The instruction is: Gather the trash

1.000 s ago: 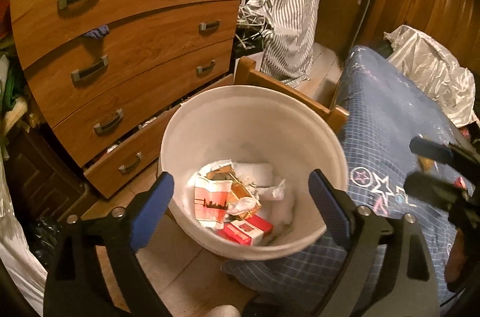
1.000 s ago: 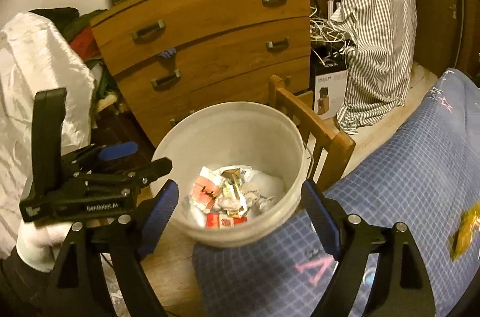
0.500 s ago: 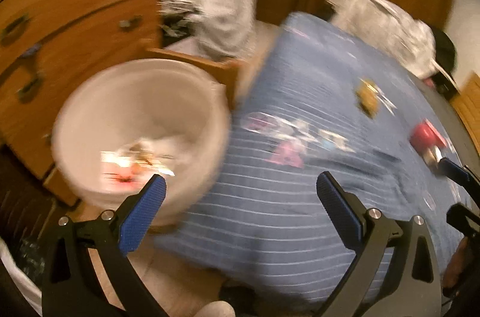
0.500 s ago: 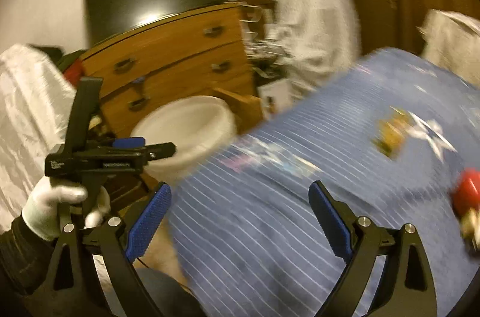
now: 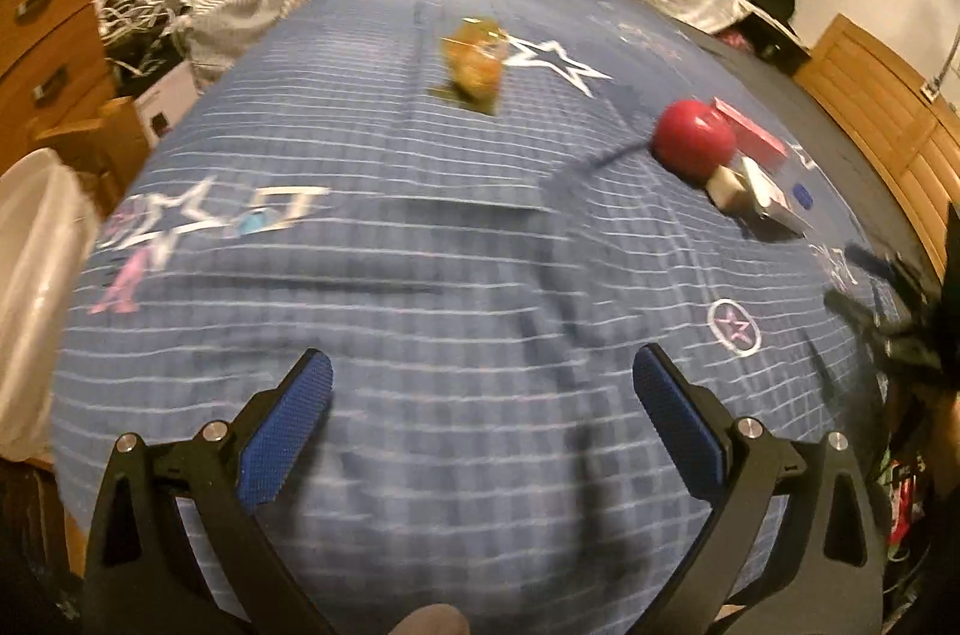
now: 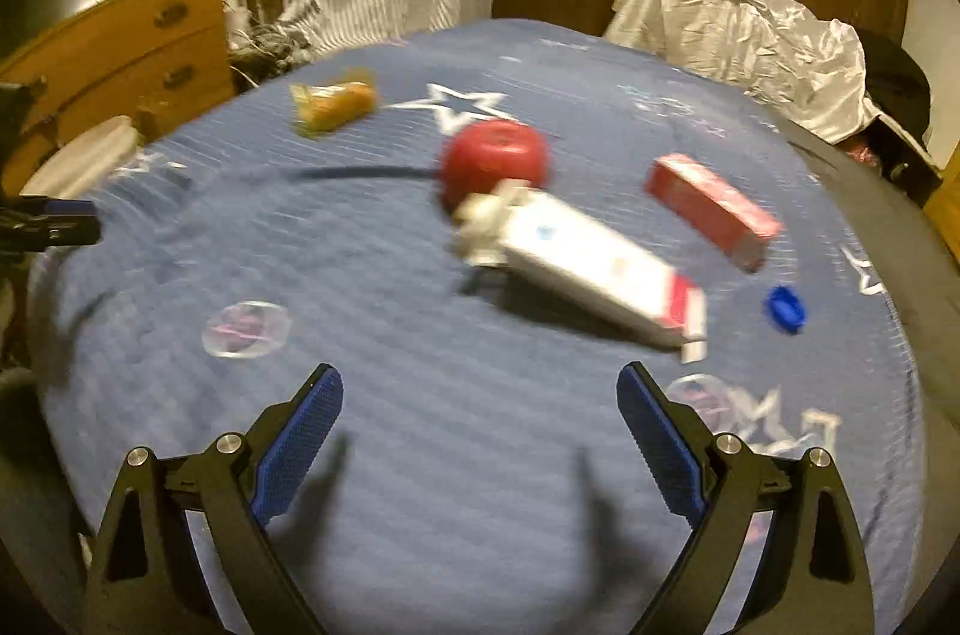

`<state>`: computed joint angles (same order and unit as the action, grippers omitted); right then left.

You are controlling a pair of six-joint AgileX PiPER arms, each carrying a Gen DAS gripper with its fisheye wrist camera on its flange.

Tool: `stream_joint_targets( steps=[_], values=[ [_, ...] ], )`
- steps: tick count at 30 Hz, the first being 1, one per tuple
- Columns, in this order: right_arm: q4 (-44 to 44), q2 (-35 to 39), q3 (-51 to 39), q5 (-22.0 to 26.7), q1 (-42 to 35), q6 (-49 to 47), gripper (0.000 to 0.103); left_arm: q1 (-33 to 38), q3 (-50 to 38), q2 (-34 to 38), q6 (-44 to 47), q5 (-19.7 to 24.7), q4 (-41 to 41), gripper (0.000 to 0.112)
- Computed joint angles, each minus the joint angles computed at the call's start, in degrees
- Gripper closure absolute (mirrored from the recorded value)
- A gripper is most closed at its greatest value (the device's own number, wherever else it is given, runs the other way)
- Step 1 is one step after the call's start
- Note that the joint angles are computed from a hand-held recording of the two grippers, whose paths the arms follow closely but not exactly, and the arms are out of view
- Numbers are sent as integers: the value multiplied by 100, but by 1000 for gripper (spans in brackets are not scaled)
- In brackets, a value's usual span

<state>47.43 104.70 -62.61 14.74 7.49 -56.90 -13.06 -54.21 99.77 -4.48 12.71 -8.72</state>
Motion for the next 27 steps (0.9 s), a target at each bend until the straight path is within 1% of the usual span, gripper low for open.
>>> stream_joint_targets(
  steps=[1, 2, 3, 4, 5, 7, 8, 9, 11, 12, 13, 14, 16, 18, 20, 22, 23, 24, 25, 27],
  values=[
    [517, 148, -253, 422, -375, -483, 10, -90, -109, 108, -190, 27, 151, 15],
    [904, 422, -679, 957, -799, -736, 10, -176, -218, 215, -369, 55, 281, 15],
    [1061, 664, -999, 1262, -1035, -761, 10, -241, -297, 293, -483, 81, 342, 15],
    [1014, 1035, -1509, 1586, -1284, -556, 10, -273, -371, 361, -494, 111, 317, 15],
    [751, 1325, -1984, 1752, -1332, -122, 11, -277, -429, 407, -410, 147, 219, 15],
    [392, 2096, -3130, 2024, -1489, 822, 16, -303, -570, 544, -203, 227, -68, 15],
    [51, 2423, -3703, 2316, -1532, 1369, 22, -328, -642, 615, -204, 260, -131, 15],
    [-264, 2784, -4260, 2452, -1557, 1914, 29, -348, -678, 655, -277, 275, -100, 15],
    [-511, 3512, -5279, 2965, -1608, 2570, 33, -425, -790, 757, -491, 310, 18, 15],
    [-590, 3703, -5527, 3126, -1575, 2762, 33, -445, -822, 791, -467, 326, -37, 15],
    [-545, 3799, -5547, 3176, -1545, 2796, 34, -446, -839, 807, -448, 334, -57, 15],
    [-442, 3724, -5337, 3183, -1519, 2648, 34, -458, -849, 819, -489, 337, -15, 15],
    [64, 3308, -4528, 2924, -1402, 2011, 34, -444, -835, 807, -369, 341, -126, 15],
    [562, 2786, -3629, 2879, -1275, 1474, 34, -404, -836, 785, -183, 366, -303, 15],
    [799, 2167, -2609, 2625, -1031, 961, 34, -355, -809, 743, 2, 381, -495, 15],
    [1211, 1715, -1872, 2651, -784, 286, 34, -333, -777, 708, 228, 361, -737, 15],
    [1322, 1499, -1554, 2534, -611, 36, 34, -332, -752, 689, 286, 347, -790, 15],
    [1524, 1235, -1162, 2506, -373, -371, 33, -323, -731, 677, 325, 329, -819, 15],
    [1650, 1084, -949, 2461, -221, -550, 32, -308, -700, 654, 368, 318, -859, 15],
    [1889, 719, -506, 2156, 43, -881, 32, -259, -599, 596, 529, 278, -1030, 15]
  ],
)
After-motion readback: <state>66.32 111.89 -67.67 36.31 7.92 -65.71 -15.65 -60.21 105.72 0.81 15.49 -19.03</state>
